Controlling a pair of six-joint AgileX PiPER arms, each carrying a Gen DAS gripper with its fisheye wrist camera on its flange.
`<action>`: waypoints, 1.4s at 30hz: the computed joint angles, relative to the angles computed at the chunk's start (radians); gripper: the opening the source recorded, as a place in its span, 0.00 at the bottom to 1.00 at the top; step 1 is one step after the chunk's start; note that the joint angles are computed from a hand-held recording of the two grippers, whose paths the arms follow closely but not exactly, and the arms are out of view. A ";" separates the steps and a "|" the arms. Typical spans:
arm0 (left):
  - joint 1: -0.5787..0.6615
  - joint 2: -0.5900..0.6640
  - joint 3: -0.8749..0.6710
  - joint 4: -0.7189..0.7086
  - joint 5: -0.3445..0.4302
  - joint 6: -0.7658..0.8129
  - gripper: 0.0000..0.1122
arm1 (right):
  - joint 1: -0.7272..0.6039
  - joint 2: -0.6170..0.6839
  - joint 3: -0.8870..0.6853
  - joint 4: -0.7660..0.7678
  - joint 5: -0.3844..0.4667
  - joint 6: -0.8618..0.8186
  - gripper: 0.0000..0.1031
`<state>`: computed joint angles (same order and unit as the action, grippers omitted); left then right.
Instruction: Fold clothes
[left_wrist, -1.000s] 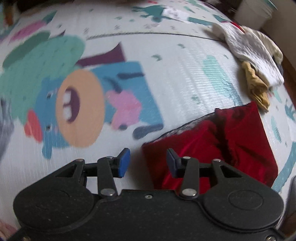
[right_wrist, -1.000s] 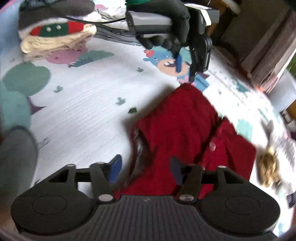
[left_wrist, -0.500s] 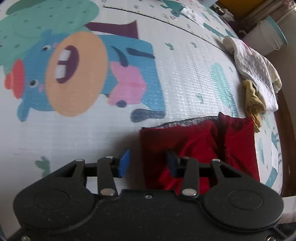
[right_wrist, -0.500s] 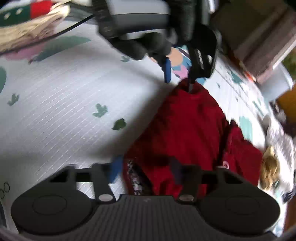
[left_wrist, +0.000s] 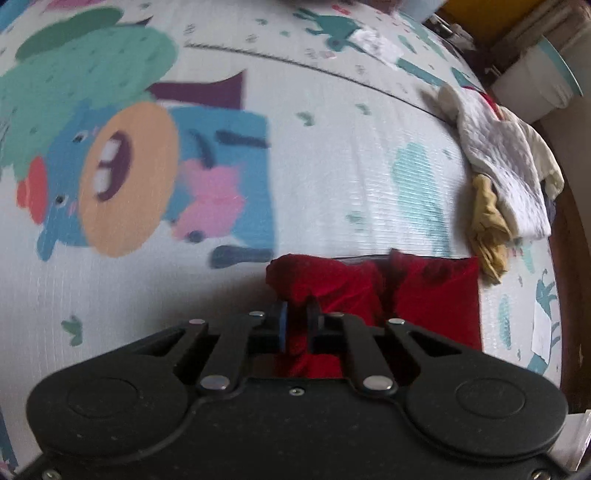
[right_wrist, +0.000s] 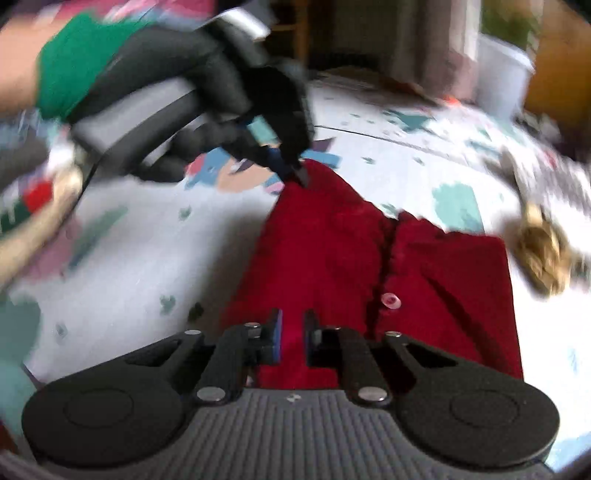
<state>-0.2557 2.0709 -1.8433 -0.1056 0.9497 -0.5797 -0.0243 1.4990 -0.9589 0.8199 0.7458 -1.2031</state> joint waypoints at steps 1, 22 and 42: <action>-0.025 0.026 -0.059 0.028 0.035 -0.026 0.06 | -0.030 0.010 -0.015 0.000 0.018 0.015 0.10; -0.110 0.168 -0.311 0.085 0.132 -0.162 0.06 | 0.123 0.088 0.003 -0.007 -0.096 0.175 0.15; -0.109 0.340 -0.484 -0.011 0.090 -0.067 0.07 | -0.161 0.313 -0.154 -0.006 0.063 0.259 0.14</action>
